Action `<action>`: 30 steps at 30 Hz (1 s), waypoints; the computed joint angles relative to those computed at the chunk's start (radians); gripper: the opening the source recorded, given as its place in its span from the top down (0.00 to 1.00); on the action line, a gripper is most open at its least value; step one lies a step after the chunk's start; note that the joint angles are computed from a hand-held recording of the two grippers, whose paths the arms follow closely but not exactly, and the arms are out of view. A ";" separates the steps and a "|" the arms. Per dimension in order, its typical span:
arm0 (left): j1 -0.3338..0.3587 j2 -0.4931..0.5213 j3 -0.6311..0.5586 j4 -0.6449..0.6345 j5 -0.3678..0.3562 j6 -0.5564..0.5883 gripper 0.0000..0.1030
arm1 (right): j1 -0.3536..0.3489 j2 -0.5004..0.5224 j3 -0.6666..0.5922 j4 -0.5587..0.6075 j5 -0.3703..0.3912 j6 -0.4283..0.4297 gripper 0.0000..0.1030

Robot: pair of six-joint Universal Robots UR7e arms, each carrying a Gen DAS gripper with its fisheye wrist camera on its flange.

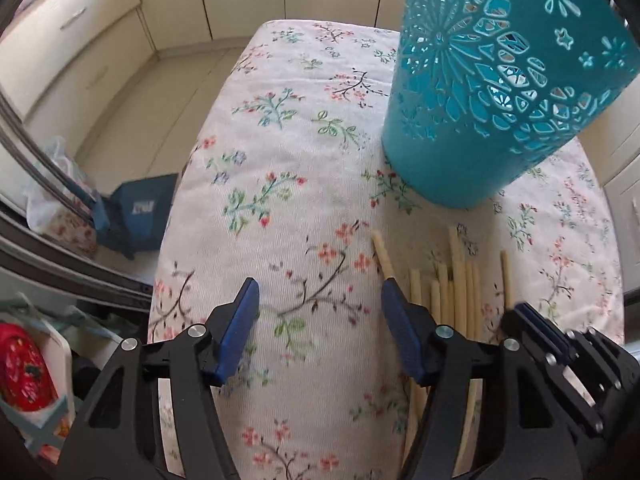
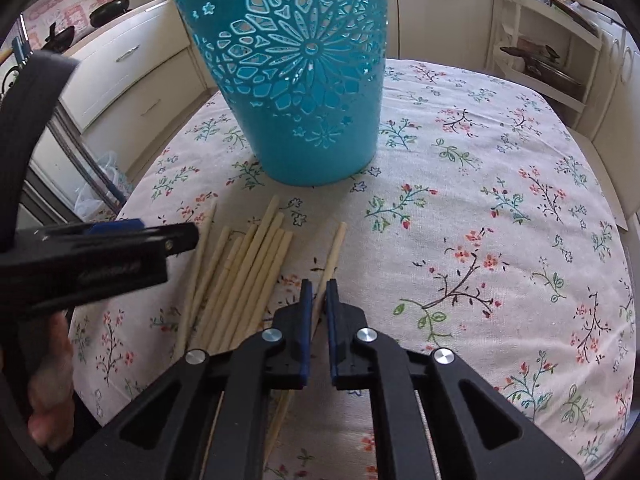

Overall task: Organize utensils
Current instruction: 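Reach the left gripper to the chopstick bundle and close on one chopstick, then lift the chopstick with the left gripper and drop it into the teal basket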

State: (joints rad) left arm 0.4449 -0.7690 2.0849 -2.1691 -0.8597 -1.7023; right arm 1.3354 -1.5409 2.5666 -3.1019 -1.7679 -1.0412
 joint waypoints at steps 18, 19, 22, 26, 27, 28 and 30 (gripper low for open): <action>0.032 0.031 -0.079 0.056 0.020 0.043 0.43 | -0.065 -0.047 -0.006 0.086 0.107 -0.011 0.93; 0.037 0.037 -0.083 0.058 0.019 0.047 0.44 | -0.067 -0.048 -0.007 0.087 0.109 -0.012 0.93; 0.036 0.041 -0.084 0.059 0.031 0.050 0.49 | -0.068 -0.049 -0.009 0.095 0.114 -0.009 0.93; 0.030 0.038 -0.067 -0.002 0.053 0.101 0.85 | -0.076 -0.052 -0.007 0.094 0.124 -0.015 0.93; 0.030 0.039 -0.065 -0.016 0.053 0.116 0.93 | -0.079 -0.053 -0.006 0.092 0.129 -0.018 0.93; 0.032 0.036 -0.060 -0.038 0.050 0.138 0.95 | -0.084 -0.056 -0.003 0.092 0.134 -0.024 0.93; 0.035 0.031 -0.050 -0.077 0.040 0.165 0.95 | -0.093 -0.059 0.001 0.091 0.146 -0.032 0.93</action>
